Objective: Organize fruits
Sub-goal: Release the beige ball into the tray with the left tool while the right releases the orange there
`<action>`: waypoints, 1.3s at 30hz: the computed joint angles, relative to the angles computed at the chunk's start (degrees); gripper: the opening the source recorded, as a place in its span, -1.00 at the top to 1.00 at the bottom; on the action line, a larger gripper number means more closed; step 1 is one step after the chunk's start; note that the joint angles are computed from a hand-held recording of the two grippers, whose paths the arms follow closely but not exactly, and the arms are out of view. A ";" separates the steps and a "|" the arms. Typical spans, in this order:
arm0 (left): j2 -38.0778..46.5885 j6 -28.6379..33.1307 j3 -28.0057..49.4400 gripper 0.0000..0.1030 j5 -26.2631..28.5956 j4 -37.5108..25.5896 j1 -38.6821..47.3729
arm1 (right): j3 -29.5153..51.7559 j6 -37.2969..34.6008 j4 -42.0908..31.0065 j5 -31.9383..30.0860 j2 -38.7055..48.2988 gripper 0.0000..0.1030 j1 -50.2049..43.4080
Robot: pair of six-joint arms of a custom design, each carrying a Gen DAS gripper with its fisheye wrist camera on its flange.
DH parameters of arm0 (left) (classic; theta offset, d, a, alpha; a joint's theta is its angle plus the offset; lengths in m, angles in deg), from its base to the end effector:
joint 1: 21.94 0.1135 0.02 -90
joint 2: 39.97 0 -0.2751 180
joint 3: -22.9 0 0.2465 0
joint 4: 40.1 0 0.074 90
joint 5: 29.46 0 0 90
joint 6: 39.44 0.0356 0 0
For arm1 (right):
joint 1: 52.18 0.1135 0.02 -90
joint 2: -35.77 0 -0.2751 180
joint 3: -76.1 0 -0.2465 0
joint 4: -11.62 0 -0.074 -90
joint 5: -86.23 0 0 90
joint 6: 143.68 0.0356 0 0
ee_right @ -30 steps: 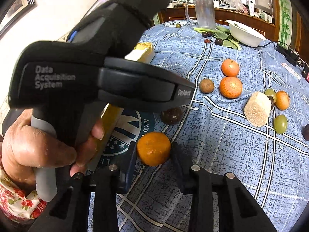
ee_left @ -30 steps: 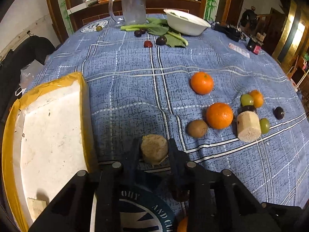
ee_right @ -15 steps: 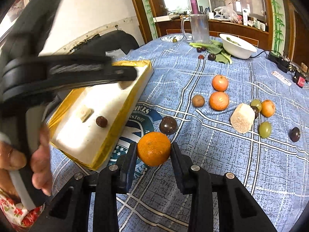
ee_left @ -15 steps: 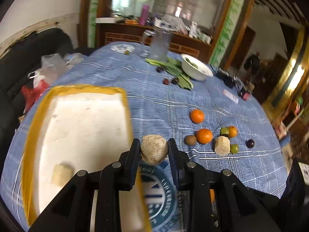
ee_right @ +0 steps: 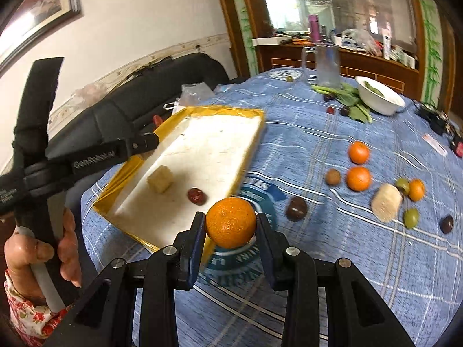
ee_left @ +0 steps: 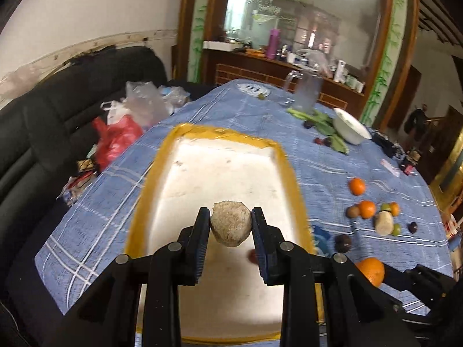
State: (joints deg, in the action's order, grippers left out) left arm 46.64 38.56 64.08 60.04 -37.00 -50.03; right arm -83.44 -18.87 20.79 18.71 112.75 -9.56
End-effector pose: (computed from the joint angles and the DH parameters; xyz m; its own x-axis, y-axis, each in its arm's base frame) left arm 0.2275 -0.1211 0.1387 -0.6778 0.1261 -0.7243 0.3315 0.9318 -0.1480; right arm 0.1317 0.1027 0.0973 -0.6927 0.0794 -0.7168 -0.0482 0.9866 0.1559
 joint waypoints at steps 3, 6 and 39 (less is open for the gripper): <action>1.50 0.74 -0.93 0.45 1.12 1.26 2.56 | 3.34 -0.92 2.02 -0.52 5.99 0.26 0.89; 2.83 1.24 -1.38 0.45 0.09 2.63 3.80 | 6.79 -1.79 3.82 -1.50 12.15 0.26 1.19; 18.87 4.21 16.45 -0.19 6.11 -7.12 8.31 | 19.93 -4.50 6.15 -10.57 31.83 0.21 -1.83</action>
